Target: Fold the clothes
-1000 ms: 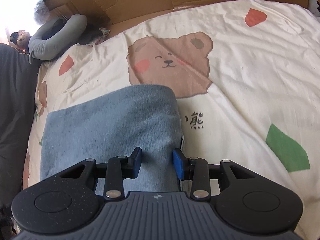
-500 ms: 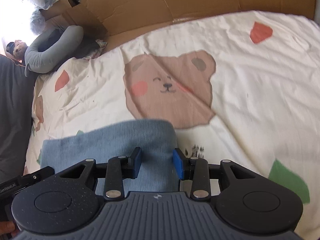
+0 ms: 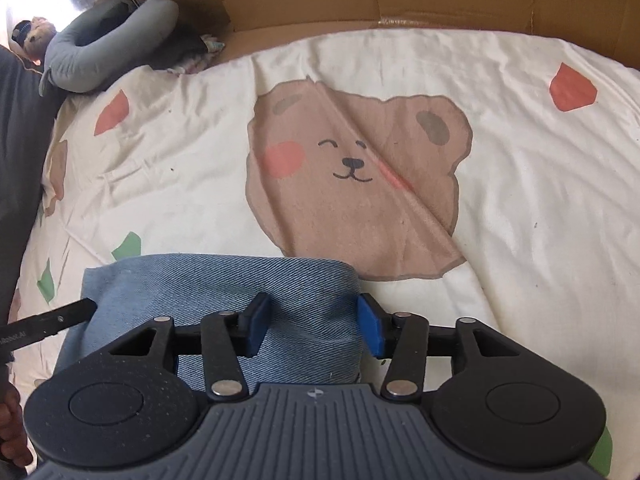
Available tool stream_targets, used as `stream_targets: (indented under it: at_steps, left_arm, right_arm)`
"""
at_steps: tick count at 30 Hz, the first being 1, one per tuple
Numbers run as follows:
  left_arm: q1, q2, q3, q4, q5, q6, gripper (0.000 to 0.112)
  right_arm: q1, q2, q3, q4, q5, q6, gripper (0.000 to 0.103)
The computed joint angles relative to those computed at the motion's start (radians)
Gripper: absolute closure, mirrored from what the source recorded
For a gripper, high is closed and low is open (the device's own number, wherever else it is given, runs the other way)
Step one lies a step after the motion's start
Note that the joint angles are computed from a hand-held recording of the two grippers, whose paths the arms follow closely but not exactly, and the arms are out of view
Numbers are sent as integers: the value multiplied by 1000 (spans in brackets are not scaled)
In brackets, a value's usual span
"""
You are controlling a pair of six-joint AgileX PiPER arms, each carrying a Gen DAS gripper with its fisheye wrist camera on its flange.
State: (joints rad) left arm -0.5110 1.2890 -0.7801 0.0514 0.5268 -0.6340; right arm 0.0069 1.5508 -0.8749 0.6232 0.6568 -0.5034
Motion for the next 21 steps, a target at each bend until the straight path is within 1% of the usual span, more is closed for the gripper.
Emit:
stream_targets:
  at_steps: [1,2,3,4,5,6,7,10,13,16,17,19,21]
  left_arm:
    - [-6,-1,-19,15,21,-8,83]
    - [-11,-10,-34,25,35,-18,87]
    - [-24,-20,-50,55,50,-46,87]
    - [-36,-29,-65,82,65,-70,89]
    - [-48,-39,-78,98,74,-83,90]
    - [-55,-43,-90,96,80,-82,90]
    - [-67,-47,-103,96,85,-84,90]
    - [-124,-48,-125,146,91,-135,89]
    - [-176,-23,-130,201,87,-189,86]
    - [-176,1,-102,191,51,-202,85]
    - [-178,11,-92,200,39,-214,85]
    - [-180,31,-75,214,21,-220,85]
    - [-180,63,-79,212,31,-196,86]
  right_arm:
    - [-5,-4,-9,-8,16,7,53]
    - [-9,-7,-18,-16,31,14,56]
    - [-11,-20,-22,-26,40,24,59]
    - [-12,-41,-20,-36,45,37,65]
    - [-11,-65,-16,-48,46,51,76]
    - [-9,-86,-11,-56,47,61,79]
    - [-12,-101,-7,-45,53,53,85]
    - [-20,-128,3,43,77,-32,86]
    - [36,-128,-1,-7,43,-2,84]
    - [66,-103,-8,-47,18,35,83]
    - [73,-97,-6,-60,4,45,81]
    - [89,-81,-4,-78,-20,57,81]
    - [98,-64,8,-71,-38,52,81]
